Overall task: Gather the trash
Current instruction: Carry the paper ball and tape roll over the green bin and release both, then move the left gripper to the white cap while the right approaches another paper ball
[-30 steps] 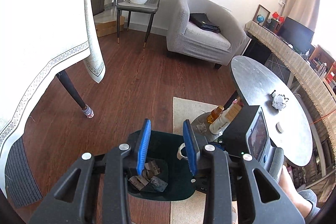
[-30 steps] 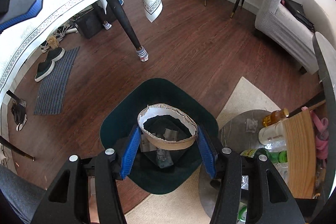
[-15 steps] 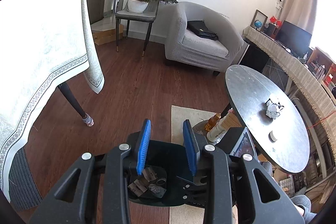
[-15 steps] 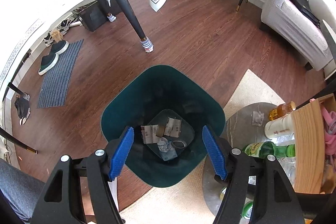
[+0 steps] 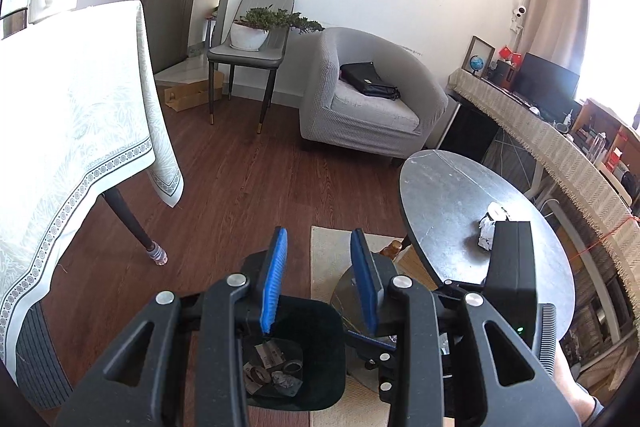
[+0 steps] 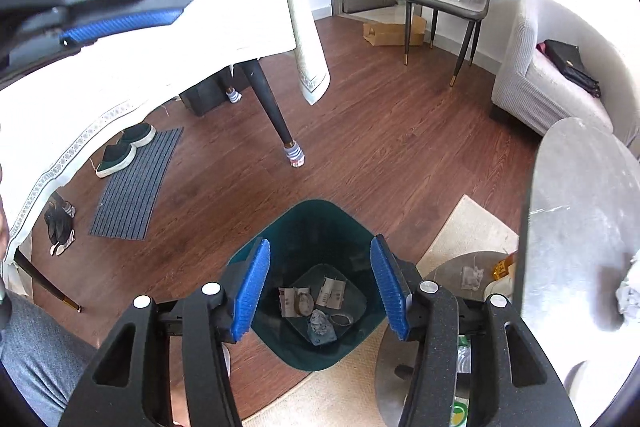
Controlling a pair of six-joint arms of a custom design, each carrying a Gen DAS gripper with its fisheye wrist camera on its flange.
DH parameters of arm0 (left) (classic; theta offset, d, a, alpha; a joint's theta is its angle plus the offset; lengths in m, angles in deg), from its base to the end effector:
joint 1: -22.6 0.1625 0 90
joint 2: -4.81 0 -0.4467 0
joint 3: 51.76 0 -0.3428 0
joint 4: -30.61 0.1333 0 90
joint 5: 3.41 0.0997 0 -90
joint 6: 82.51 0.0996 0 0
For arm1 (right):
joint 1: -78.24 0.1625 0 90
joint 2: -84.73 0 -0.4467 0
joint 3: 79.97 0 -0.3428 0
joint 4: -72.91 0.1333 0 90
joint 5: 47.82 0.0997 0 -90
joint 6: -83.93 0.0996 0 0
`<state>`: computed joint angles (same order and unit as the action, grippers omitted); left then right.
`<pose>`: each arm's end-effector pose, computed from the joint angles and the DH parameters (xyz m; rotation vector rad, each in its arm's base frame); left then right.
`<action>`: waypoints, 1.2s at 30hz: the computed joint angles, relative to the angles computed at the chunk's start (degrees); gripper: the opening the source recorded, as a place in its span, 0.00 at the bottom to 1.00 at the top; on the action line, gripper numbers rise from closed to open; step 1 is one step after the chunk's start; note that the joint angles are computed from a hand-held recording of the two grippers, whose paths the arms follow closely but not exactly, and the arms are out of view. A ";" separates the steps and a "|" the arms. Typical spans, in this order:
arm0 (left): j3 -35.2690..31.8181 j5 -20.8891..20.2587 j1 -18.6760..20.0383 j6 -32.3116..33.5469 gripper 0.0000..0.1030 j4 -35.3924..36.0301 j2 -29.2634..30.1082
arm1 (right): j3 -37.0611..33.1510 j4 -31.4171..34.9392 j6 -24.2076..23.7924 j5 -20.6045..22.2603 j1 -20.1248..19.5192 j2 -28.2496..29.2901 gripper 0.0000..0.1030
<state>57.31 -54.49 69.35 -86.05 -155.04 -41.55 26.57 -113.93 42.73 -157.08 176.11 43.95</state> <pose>-0.2625 -0.5649 0.1703 0.6144 2.4842 -1.0477 0.1834 -0.5934 0.1126 0.9729 -2.4283 0.5690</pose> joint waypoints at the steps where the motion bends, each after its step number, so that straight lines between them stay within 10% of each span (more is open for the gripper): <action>1: -0.29 -0.03 -0.15 -0.13 0.35 0.00 0.37 | 0.37 -0.70 -0.09 0.22 -0.05 -0.58 0.47; 36: -13.43 -7.52 -5.17 4.68 0.50 7.32 17.48 | 11.39 -10.57 3.15 2.70 -12.62 -21.40 0.44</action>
